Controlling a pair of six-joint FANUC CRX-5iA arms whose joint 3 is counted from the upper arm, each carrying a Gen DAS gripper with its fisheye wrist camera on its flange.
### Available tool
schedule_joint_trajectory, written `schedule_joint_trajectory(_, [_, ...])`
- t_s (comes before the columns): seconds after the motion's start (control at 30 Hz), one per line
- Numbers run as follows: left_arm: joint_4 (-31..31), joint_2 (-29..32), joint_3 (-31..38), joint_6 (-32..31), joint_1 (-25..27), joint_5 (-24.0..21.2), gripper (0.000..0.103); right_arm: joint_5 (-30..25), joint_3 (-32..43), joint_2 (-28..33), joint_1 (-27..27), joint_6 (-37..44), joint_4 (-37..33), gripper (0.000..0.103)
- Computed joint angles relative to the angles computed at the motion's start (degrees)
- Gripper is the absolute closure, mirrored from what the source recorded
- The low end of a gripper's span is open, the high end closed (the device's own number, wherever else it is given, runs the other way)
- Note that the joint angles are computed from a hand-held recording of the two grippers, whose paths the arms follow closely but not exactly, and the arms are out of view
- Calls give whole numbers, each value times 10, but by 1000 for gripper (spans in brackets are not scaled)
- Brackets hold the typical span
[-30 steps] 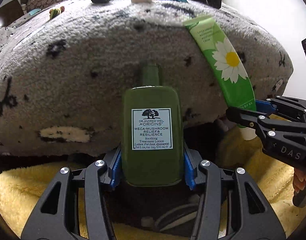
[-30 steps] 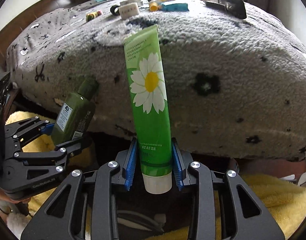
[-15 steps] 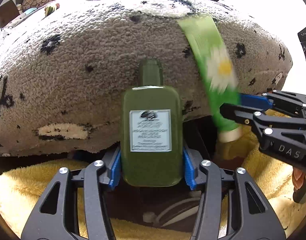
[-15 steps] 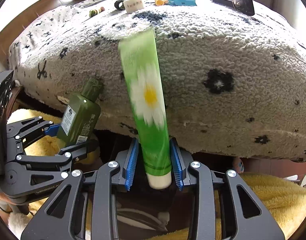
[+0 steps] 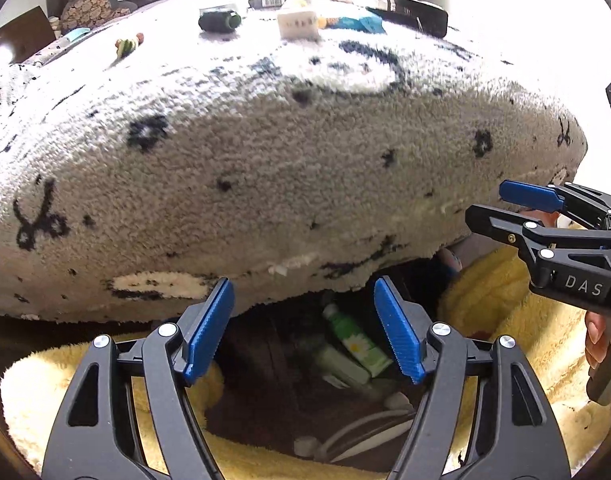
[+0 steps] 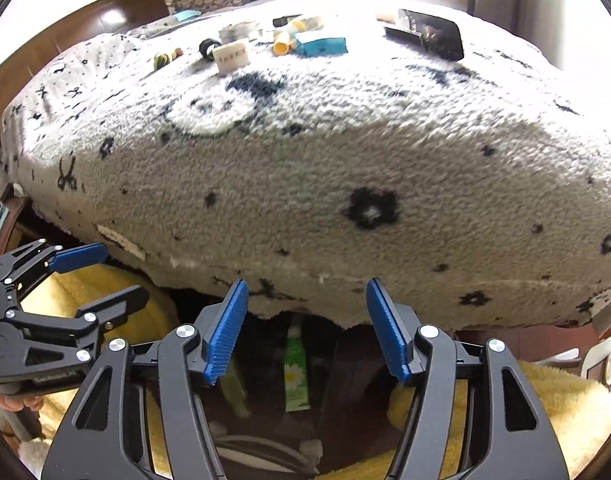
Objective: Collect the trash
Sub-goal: 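Grasp the white tape roll with the left gripper while the right grasps the blue wipes pack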
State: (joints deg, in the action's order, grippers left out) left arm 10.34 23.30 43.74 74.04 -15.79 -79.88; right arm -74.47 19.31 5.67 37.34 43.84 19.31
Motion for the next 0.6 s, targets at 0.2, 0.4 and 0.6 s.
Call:
schedule_joint_trajectory(0.2, [3, -6, 2, 2, 7, 15, 31, 6, -1, -5, -4, -13, 23, 34])
schedule_joint_trajectory(0.4, [3, -4, 17, 4, 13, 32, 30, 9, 4, -8, -12, -25, 55, 32])
schedule_joint_trajectory(0.6, [-4, 34, 88, 17, 17, 24, 29, 13, 26, 4, -33, -18, 70, 30])
